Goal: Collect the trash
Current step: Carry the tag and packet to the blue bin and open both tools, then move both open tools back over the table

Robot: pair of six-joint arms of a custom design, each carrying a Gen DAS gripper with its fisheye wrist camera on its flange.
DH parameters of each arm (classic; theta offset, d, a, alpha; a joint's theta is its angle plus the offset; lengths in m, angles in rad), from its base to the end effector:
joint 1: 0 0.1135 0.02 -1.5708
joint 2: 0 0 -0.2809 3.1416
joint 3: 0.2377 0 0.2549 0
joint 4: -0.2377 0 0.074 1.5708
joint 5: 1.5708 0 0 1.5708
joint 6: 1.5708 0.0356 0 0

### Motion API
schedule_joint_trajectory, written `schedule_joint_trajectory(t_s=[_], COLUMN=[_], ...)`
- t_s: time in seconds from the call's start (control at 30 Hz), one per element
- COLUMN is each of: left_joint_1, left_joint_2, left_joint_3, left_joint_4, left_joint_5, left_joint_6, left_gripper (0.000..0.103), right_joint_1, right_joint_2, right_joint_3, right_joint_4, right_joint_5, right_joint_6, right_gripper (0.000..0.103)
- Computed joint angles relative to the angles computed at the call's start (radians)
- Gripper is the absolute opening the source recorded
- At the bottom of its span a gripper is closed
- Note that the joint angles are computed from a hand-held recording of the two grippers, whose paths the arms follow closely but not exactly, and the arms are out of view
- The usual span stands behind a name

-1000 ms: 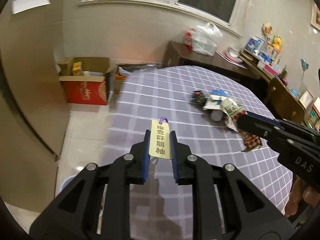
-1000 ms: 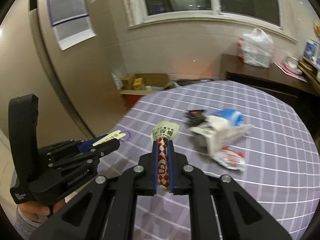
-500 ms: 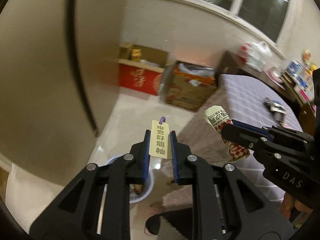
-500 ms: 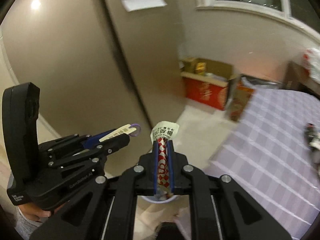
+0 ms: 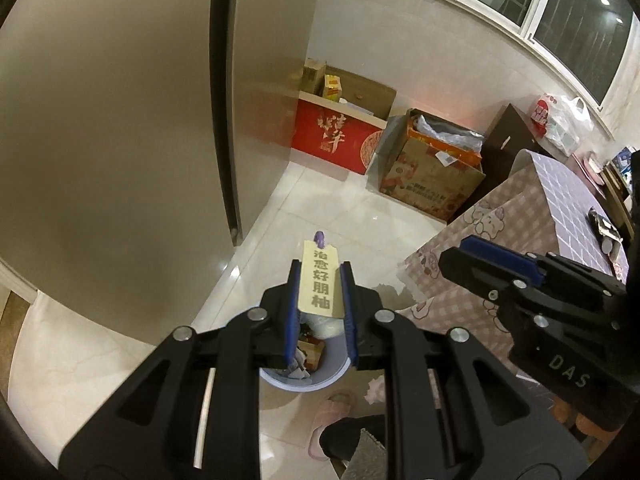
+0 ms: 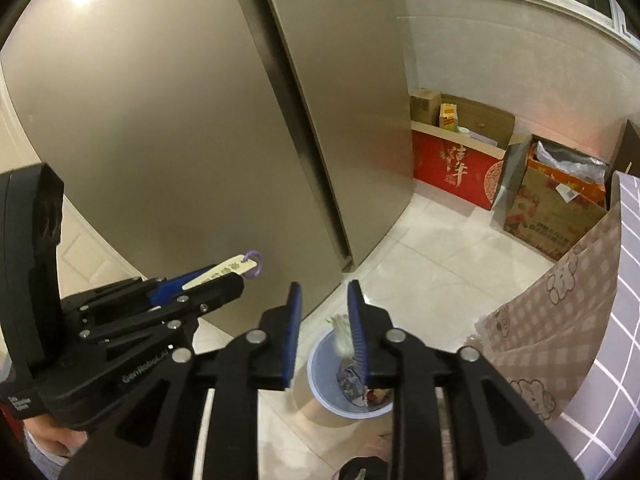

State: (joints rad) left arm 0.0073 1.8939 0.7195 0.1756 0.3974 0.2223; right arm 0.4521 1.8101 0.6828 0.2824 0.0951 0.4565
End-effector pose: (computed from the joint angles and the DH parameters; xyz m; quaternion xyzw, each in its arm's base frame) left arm 0.3181 -0.0115 0.0847 0.1563 0.9291 -0.1565 0.2964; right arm 0.2891 0.1366 0.1065 0.0189 0.9338 0.1157 0.3382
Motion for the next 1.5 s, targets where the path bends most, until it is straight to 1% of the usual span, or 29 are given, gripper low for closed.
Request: schedule_joint_trajectory(t_s=[0.07, 0.2, 0.47, 0.83, 0.87, 0.9, 0.93, 0.97, 1.03, 1.27, 1.37, 1.5], left_joint_1=[-0.017, -0.035, -0.048, -0.099, -0.106, -0.109, -0.114, -0.117, -0.120, -0.147, -0.178, -0.252], left_joint_2=[0.005, 0.009, 0.003, 0.041, 0.050, 0.061, 0.072, 0.073, 0.056, -0.007, -0.058, -0.119], left_joint_3=[0.003, 0.002, 0.000, 0.056, 0.069, 0.084, 0.100, 0.099, 0.069, 0.040, 0.017, -0.005], left_joint_4=[0.002, 0.005, 0.000, -0.033, -0.046, -0.066, -0.090, -0.086, -0.047, -0.062, -0.067, -0.074], left_joint_5=[-0.006, -0.004, -0.003, -0.051, -0.071, -0.086, -0.108, -0.122, -0.134, -0.138, -0.132, -0.149], left_joint_6=[-0.005, -0.004, 0.004, -0.033, -0.045, -0.050, -0.057, -0.066, -0.073, -0.082, -0.099, -0.132], left_gripper=[0.018, 0.018, 0.018, 0.019, 0.022, 0.029, 0.049, 0.061, 0.061, 0.061, 0.061, 0.061], right_joint_1=[0.012, 0.023, 0.022, 0.000, -0.004, -0.009, -0.015, -0.017, -0.026, -0.066, -0.084, -0.133], right_joint_2=[-0.014, -0.049, -0.110, -0.194, -0.206, -0.213, -0.223, -0.228, -0.232, -0.277, -0.322, -0.432], right_joint_3=[-0.016, -0.039, -0.077, -0.140, -0.150, -0.156, -0.164, -0.167, -0.174, -0.214, -0.242, -0.294], right_joint_4=[0.004, -0.006, -0.018, -0.006, -0.004, -0.002, -0.002, -0.002, 0.002, 0.011, 0.002, -0.038], right_joint_5=[0.016, 0.041, 0.077, 0.103, 0.102, 0.101, 0.101, 0.100, 0.098, 0.077, 0.074, 0.064], right_joint_6=[0.008, 0.017, 0.013, 0.025, 0.025, 0.022, 0.022, 0.023, 0.022, 0.017, 0.010, -0.012], right_gripper=[0.024, 0.030, 0.032, 0.040, 0.040, 0.041, 0.041, 0.041, 0.041, 0.041, 0.041, 0.041])
